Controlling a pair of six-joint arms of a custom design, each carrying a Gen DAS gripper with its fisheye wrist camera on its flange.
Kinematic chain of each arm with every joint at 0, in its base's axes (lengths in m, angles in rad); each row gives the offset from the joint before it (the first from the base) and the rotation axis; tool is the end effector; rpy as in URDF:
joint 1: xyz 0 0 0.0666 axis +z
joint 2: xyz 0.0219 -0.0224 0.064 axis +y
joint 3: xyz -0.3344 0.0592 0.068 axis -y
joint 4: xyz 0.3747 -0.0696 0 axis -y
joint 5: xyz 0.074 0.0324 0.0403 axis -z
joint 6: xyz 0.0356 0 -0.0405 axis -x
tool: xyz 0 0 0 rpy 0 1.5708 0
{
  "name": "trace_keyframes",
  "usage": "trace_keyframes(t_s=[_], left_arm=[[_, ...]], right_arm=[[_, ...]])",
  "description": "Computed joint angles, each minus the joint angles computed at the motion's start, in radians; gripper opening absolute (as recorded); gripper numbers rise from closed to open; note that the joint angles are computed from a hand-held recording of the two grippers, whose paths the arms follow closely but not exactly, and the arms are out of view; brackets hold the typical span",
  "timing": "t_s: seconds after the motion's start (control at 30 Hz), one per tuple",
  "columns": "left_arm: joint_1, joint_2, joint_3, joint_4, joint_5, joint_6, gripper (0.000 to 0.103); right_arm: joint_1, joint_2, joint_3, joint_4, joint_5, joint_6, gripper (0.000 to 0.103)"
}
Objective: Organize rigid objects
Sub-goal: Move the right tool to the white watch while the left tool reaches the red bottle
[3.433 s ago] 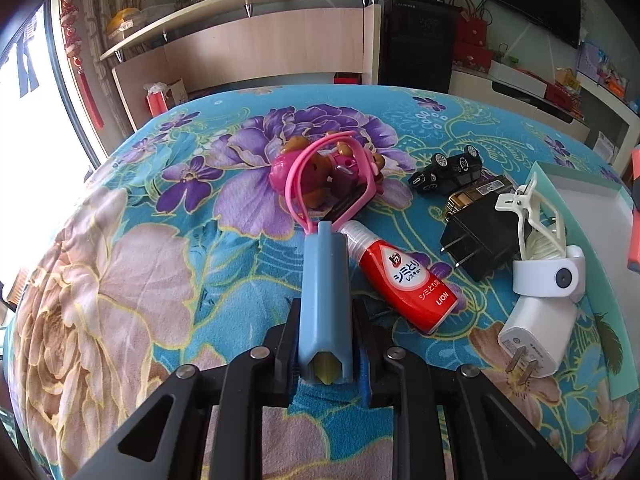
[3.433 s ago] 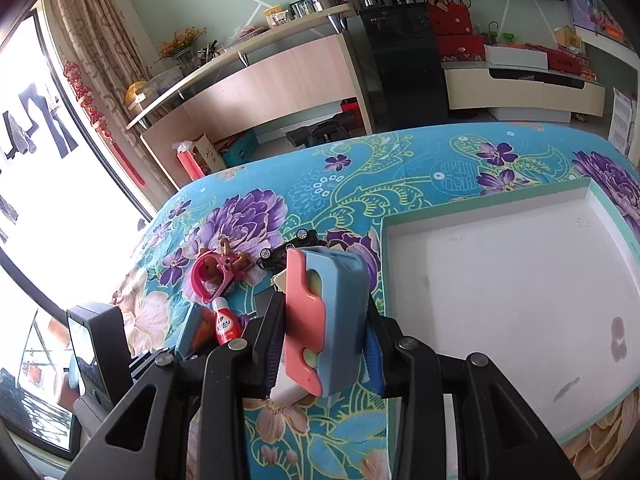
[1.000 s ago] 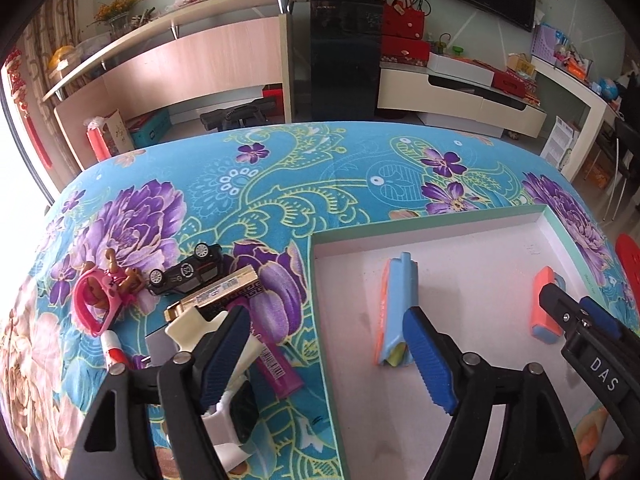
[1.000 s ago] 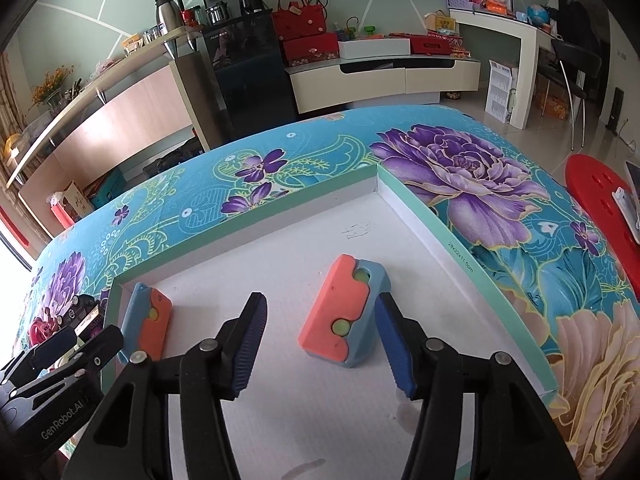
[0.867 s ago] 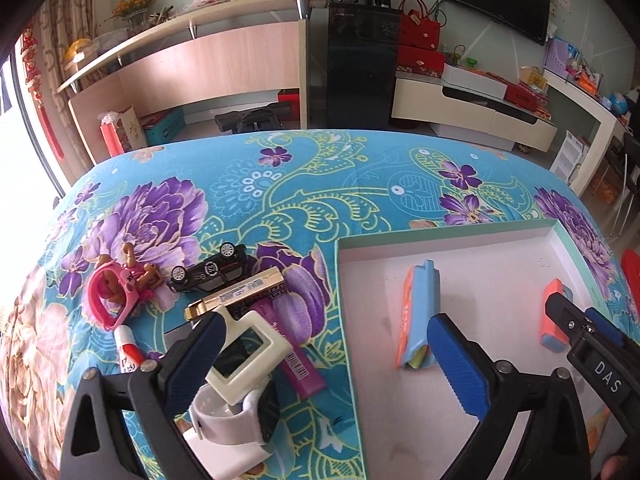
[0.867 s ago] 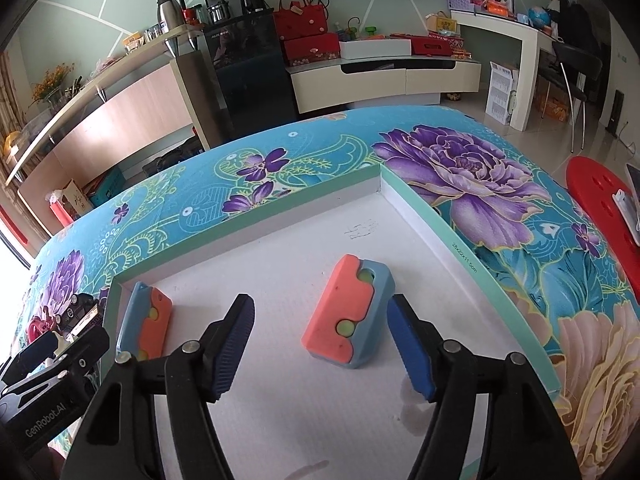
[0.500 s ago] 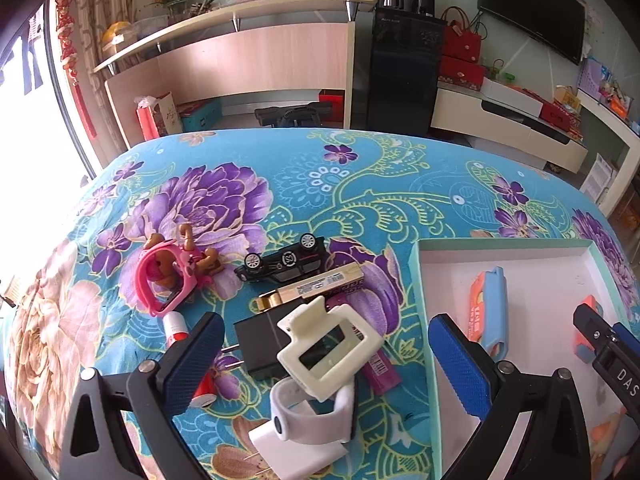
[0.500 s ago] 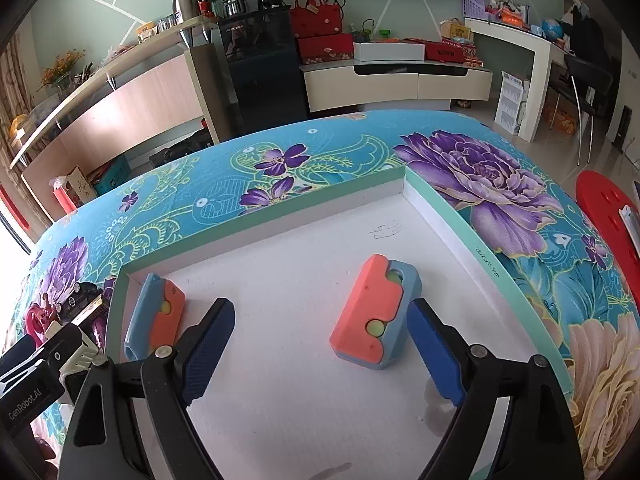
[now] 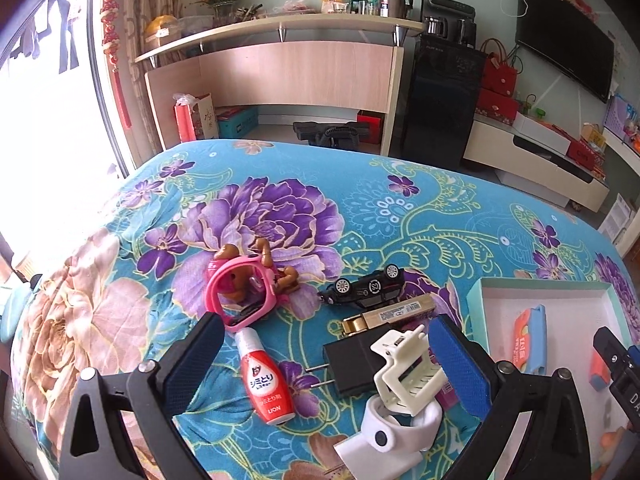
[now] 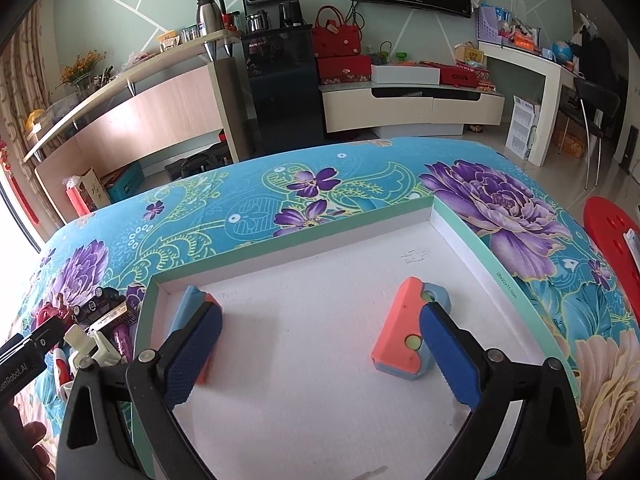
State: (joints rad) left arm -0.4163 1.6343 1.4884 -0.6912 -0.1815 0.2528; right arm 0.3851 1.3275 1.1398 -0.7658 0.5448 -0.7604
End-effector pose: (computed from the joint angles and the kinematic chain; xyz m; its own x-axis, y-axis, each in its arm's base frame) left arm 0.5096 -0.2187 0.3244 -0.7295 0.0536 -0.6819 0.1082 0.9934 -0.0377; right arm 0.4109 0.1462 0.3163 -0.5774 0.4020 -0.7107 0.4895 0.8671 0.0927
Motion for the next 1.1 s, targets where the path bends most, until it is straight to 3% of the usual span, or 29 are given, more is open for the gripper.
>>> trace_keyframes(t_s=[0.3,0.57,0.93,1.1], left_arm=[[0.077,-0.044,-0.01,-0.036,0.031,0.004,0.103],[0.141,-0.053,-0.018,-0.103,0.046,-0.003,0.103],[0.181,-0.01,-0.021,-0.184,0.15,0.058,0.103],[0.184,0.016,-0.001,-0.217,0.171,0.086,0.103]], right_arm=[[0.049,0.008,0.021,0.116,-0.087,0.04,0.099],[0.106,0.08,0.093,0.141,-0.182,0.077,0.099],[0.18,0.207,0.194,0.12,-0.288,0.128,0.099],[0.203,0.25,0.229,0.085,-0.29,0.143,0.098]])
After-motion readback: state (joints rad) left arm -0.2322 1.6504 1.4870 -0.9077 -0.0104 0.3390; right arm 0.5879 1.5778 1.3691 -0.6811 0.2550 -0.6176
